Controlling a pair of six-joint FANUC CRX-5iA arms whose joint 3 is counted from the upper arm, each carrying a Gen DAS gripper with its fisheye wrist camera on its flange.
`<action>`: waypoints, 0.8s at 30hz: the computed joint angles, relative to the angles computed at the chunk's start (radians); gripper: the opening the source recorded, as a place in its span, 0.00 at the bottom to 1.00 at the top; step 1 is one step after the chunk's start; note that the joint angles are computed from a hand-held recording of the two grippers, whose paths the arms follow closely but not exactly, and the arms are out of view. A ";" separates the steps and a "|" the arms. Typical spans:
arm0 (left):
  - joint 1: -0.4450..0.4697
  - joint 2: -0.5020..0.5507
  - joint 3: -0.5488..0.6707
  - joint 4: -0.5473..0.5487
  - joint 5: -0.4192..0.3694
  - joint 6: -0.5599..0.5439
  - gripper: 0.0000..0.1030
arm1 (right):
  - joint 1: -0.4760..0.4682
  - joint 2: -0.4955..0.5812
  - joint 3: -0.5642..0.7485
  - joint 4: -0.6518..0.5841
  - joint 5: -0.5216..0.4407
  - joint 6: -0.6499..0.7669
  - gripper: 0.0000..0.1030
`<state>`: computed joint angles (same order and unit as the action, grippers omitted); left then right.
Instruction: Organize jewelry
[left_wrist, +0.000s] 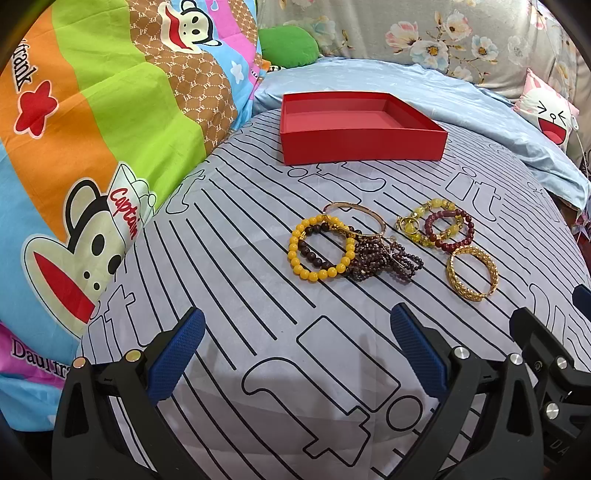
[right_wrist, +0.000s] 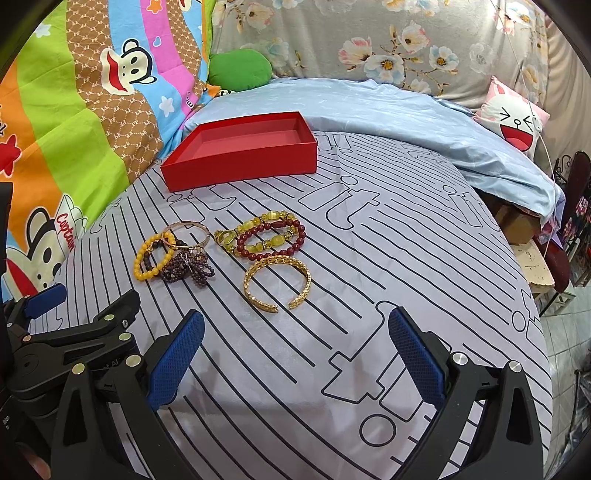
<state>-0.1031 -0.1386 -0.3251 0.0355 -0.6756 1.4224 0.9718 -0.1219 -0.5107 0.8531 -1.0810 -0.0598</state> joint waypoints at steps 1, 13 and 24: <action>0.002 0.001 0.000 0.001 0.001 -0.003 0.93 | 0.000 0.000 0.000 0.000 0.000 0.000 0.94; 0.007 0.006 -0.002 0.016 0.006 -0.016 0.93 | 0.001 -0.005 -0.002 -0.003 0.002 -0.001 0.94; 0.016 0.017 0.000 0.009 0.012 -0.008 0.93 | -0.034 0.024 0.011 -0.032 0.044 0.033 0.94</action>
<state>-0.0874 -0.1214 -0.3249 0.0445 -0.6634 1.4148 0.9376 -0.0982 -0.4998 0.8210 -1.0372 -0.0265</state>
